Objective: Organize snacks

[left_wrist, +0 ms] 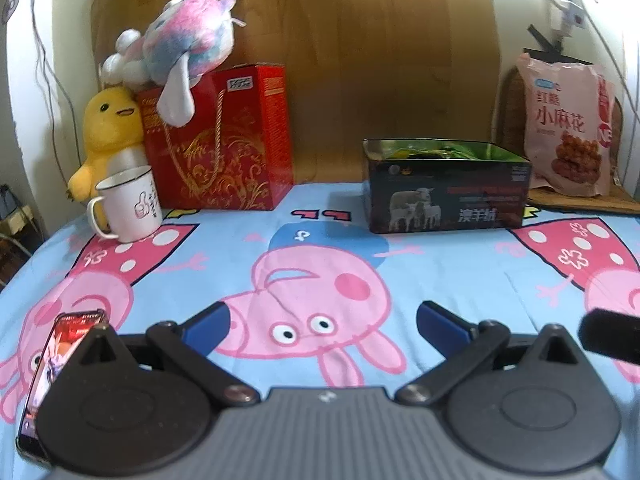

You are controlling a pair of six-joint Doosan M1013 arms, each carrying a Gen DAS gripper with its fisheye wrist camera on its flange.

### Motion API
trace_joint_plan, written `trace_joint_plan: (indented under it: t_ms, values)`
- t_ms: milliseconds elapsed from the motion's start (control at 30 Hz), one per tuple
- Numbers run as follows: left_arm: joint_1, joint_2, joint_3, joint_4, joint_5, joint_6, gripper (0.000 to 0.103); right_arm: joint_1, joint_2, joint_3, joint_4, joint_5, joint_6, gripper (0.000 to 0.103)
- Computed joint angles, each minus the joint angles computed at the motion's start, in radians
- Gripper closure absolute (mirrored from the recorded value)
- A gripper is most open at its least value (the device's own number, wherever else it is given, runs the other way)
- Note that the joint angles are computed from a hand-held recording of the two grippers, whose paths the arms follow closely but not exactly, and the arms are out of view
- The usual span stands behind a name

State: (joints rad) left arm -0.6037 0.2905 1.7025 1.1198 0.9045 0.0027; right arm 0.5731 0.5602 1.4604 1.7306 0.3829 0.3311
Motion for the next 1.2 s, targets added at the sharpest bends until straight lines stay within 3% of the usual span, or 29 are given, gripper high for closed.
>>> trace_joint_plan:
  t_ms: [433,1200]
  values:
    - [0.008,-0.006,0.0,-0.03,-0.032,-0.005,0.0,0.007,-0.005,0.007,0.07,-0.019,-0.142,0.0]
    - [-0.004,0.0,-0.005,-0.012,-0.018,0.051,0.0,0.005,-0.003,0.007,0.054,-0.015,-0.118,0.0]
